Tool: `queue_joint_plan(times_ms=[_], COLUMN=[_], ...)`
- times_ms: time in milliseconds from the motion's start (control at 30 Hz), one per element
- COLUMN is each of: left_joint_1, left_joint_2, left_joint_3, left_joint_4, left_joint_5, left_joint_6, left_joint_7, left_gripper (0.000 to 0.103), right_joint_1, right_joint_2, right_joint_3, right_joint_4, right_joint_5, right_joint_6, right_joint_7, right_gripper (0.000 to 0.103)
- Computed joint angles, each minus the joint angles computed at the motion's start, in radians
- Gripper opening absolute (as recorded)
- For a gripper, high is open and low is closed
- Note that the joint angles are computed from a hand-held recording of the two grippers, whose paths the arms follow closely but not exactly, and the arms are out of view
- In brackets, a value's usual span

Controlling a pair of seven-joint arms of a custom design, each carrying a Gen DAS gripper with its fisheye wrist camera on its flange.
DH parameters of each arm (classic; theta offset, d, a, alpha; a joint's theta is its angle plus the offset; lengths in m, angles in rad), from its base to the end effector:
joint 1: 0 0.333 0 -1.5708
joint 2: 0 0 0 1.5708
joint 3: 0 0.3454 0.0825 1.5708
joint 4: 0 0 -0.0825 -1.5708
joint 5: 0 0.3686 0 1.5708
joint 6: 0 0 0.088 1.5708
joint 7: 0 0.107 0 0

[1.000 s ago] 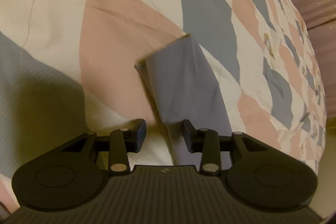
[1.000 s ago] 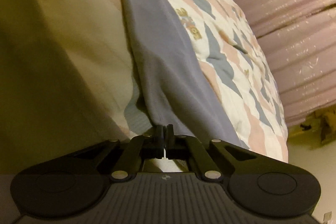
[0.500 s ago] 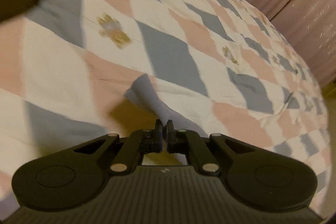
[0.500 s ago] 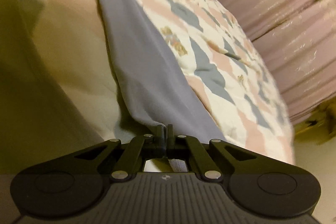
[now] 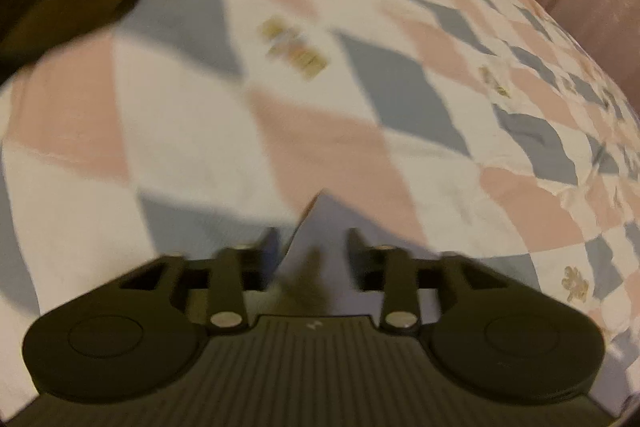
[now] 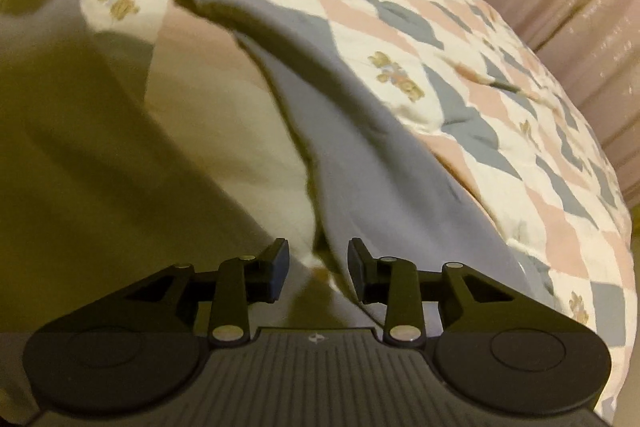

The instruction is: Fold clothes

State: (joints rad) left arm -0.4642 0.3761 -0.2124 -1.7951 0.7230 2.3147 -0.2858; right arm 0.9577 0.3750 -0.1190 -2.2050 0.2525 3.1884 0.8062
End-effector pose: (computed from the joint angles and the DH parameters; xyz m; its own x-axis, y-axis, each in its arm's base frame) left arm 0.5306 -0.3911 0.3983 0.6325 -0.7531 0.1808 -0.6242 -0.6339 -0.4566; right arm 0.4154 0.4340 0.3195 0.9053 -0.2715 0.3265 -0.0925 -0.8765 -0.4723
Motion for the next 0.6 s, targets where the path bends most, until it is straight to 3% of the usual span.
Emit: queue_joint_plan(times_ms=[133,167,300,333,400,433,533,600], left_joint_1=[0.048,0.06,0.103,0.113,0.127,0.129,0.107,0.084], left_joint_2=[0.078,0.106,0.172,0.175,0.179,0.185,0.201,0.203], left_joint_3=[-0.012,-0.017,-0.029,-0.03,-0.031,-0.032,-0.019,-0.006], left_joint_4=[0.088,0.115,0.15,0.138,0.113,0.113,0.135,0.148], left_joint_5=[-0.053,-0.086,-0.211,-0.235,-0.276,-0.292,-0.286,-0.261], left_joint_6=[0.021,0.017,0.056,0.088,0.144,0.154,0.12,0.091], left_joint_7=[0.208,0.26,0.383,0.391,0.398,0.404,0.439,0.455], left_gripper=[0.048,0.053,0.053,0.052,0.037,0.035,0.025,0.018], right_joint_1=[-0.12,-0.139,-0.207,-0.239,-0.294,-0.326,-0.419,-0.443], right_joint_2=[0.009,0.023,0.11,0.135,0.191,0.217,0.313,0.38], right_joint_3=[0.079,0.078,0.052,0.062,0.08,0.102,0.179,0.205], right_joint_4=[0.08,0.112,0.289,0.342,0.449,0.496,0.665,0.768], right_joint_5=[0.068,0.077,0.069,0.069,0.065,0.071,0.101,0.103], right_joint_6=[-0.056,-0.07,-0.18,-0.23,-0.323,-0.366,-0.501,-0.57], right_joint_7=[0.058,0.083,0.186,0.201,0.236,0.244,0.241,0.23], right_gripper=[0.035,0.038,0.043,0.044,0.047,0.048,0.052,0.059])
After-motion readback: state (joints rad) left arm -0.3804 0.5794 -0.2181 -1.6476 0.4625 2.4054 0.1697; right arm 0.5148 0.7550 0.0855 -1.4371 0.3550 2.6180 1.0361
